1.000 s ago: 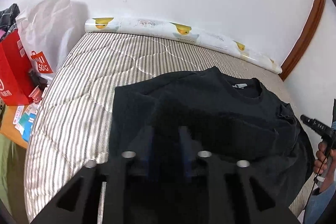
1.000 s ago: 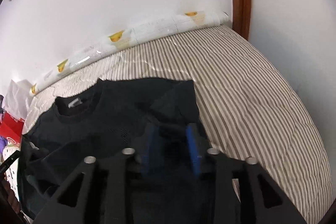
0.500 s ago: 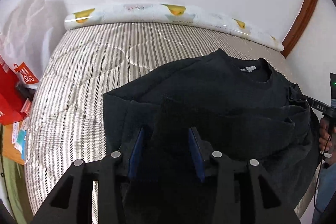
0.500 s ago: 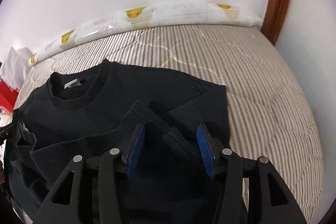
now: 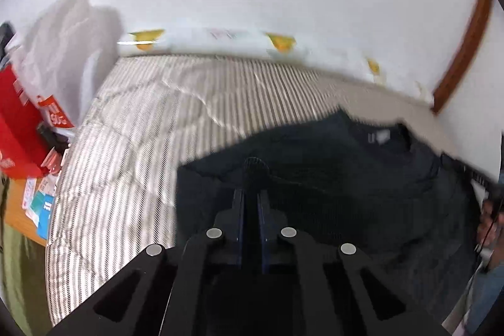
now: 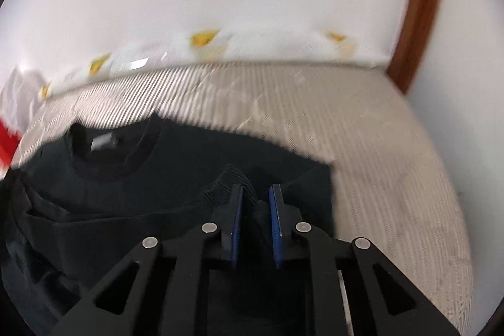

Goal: Fold small clothes

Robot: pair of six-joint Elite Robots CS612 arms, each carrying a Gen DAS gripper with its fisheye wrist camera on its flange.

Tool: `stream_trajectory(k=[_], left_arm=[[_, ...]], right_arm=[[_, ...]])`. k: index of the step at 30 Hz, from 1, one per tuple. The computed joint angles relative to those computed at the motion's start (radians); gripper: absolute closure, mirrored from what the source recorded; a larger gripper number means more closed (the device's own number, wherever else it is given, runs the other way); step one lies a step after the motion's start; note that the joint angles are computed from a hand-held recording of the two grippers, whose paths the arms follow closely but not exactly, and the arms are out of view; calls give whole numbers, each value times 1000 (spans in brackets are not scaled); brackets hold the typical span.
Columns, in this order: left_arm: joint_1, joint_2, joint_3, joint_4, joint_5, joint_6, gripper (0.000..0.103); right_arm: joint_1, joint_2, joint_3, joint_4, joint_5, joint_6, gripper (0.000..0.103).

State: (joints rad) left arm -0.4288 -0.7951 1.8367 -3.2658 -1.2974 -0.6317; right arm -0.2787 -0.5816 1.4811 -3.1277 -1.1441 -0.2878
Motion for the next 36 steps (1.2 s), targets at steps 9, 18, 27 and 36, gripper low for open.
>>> stream_trajectory(k=[9,18,27,36], left_arm=[[21,41,-65,57,-34,-49,96],[23,44,-77,104,-43,-44,94],[12,22,-58,109,-47,-55,72],[-26,-30,18,77,13,-61,56]], right_arm=[[-16,55,-86,106,34,115,88],[-18,51,-86,154,25,62,81],[5,-40,45,20,-38,-45,65],[44,-116,177,33,84,-117,58]])
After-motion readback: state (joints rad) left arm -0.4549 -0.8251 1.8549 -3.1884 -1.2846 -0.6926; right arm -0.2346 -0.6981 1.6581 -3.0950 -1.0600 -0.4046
